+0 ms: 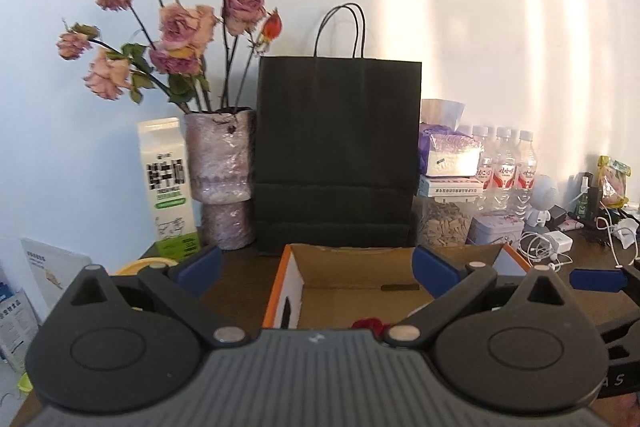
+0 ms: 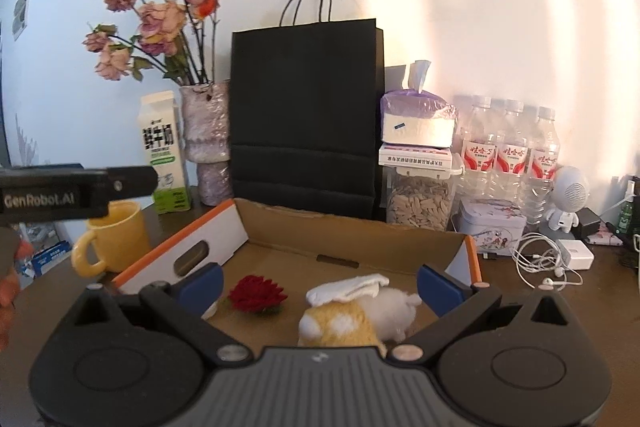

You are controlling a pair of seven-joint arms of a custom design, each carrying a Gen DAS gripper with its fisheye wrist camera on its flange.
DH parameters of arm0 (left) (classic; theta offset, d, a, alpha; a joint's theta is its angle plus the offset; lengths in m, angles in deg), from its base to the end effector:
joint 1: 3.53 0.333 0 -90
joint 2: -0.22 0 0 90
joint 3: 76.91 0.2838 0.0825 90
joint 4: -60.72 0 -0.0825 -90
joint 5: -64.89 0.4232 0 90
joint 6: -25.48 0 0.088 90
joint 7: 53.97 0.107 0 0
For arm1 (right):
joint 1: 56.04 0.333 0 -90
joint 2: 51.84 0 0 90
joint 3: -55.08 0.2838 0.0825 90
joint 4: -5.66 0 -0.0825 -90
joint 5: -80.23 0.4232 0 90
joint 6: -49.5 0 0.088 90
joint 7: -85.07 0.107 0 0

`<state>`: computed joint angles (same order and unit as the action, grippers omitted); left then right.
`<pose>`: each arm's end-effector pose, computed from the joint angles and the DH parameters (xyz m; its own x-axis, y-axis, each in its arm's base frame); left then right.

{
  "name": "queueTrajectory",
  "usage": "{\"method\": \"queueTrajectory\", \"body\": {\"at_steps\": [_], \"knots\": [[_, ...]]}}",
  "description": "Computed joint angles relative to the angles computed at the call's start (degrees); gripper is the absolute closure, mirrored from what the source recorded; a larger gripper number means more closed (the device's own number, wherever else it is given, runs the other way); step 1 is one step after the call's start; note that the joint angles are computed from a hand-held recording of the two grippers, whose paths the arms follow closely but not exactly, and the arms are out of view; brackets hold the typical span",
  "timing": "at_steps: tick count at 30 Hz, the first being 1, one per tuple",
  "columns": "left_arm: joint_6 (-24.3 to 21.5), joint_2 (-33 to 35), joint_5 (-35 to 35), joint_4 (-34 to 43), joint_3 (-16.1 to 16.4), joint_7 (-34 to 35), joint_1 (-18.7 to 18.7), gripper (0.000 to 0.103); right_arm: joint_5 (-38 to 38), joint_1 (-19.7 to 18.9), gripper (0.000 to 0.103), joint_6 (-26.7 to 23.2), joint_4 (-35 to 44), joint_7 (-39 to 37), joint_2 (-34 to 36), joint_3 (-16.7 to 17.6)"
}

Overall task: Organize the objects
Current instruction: 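Move both grippers back toward the remaining items on the table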

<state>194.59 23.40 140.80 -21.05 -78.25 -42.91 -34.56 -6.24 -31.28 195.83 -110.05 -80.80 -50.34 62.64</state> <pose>0.5919 -0.4476 0.5168 -0.3618 -0.9322 0.0081 -0.2819 0.1011 -0.9541 0.5226 0.3466 0.4323 -0.0948 -0.9953 -0.0179 -0.4093 0.0554 -0.9107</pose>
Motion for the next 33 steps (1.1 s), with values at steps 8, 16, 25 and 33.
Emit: {"method": "queueTrajectory", "body": {"at_steps": [8, 16, 25, 33], "knots": [[-1.30, -14.61, 8.89, -16.98, -2.58, -9.40, 2.84, 0.000, 4.49, 1.96, 0.000, -3.41, -6.55, -1.57, -6.43, 3.65], [-1.30, -26.83, 10.21, -32.69, -7.33, -11.98, 8.82, 0.000, 8.90, 3.51, 0.000, -5.99, -12.02, -1.04, -11.04, 7.50], [0.65, -35.81, 6.33, -45.51, -12.12, -9.82, 15.00, 0.000, 13.56, 4.73, 0.000, -5.55, -16.64, 0.85, -13.10, 9.97], [3.03, -39.69, -0.48, -51.58, -15.55, -5.72, 19.46, 0.000, 16.55, 5.40, 0.000, -3.94, -14.18, -1.88, -8.51, 9.42]]}}
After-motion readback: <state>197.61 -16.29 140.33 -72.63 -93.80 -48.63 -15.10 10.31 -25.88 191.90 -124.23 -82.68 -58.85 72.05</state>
